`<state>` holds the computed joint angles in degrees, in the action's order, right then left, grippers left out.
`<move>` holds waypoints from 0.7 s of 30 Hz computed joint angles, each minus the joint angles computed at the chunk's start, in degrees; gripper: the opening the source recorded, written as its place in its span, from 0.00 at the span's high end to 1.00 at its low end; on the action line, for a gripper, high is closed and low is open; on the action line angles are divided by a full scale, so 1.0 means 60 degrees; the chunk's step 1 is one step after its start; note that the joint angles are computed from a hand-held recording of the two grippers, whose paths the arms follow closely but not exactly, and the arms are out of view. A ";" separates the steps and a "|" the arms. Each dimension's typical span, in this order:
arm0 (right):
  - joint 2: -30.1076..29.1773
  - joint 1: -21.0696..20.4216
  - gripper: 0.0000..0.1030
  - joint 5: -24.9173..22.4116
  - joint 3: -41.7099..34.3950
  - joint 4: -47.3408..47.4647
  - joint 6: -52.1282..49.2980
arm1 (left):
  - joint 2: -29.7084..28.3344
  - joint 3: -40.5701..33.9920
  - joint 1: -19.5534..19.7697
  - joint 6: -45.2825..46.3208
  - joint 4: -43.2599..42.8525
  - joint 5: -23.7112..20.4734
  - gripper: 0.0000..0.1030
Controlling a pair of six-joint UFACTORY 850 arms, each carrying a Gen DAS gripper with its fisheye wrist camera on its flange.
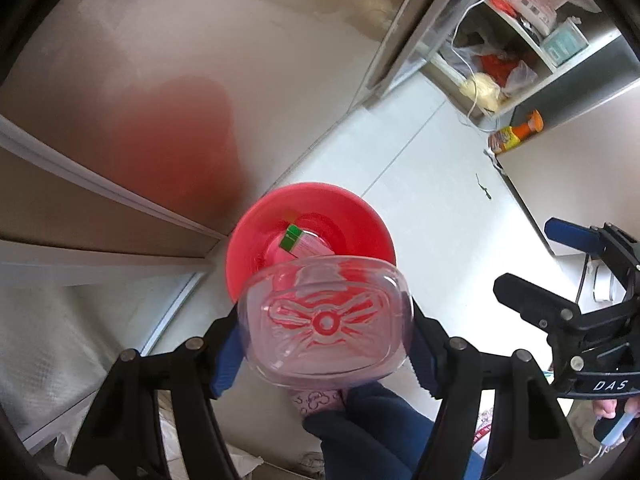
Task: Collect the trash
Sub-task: 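Open the right tool over the bucket while the left tool drops the bottle in, then raise both tools back to the counter near the remaining trash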
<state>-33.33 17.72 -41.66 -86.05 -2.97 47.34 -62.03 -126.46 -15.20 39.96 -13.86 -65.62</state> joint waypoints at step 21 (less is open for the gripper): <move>0.0844 0.0494 0.09 -0.2014 -0.1584 -0.2136 0.1825 | 0.1027 -0.1002 0.0333 0.0185 -0.0994 -0.1156 0.20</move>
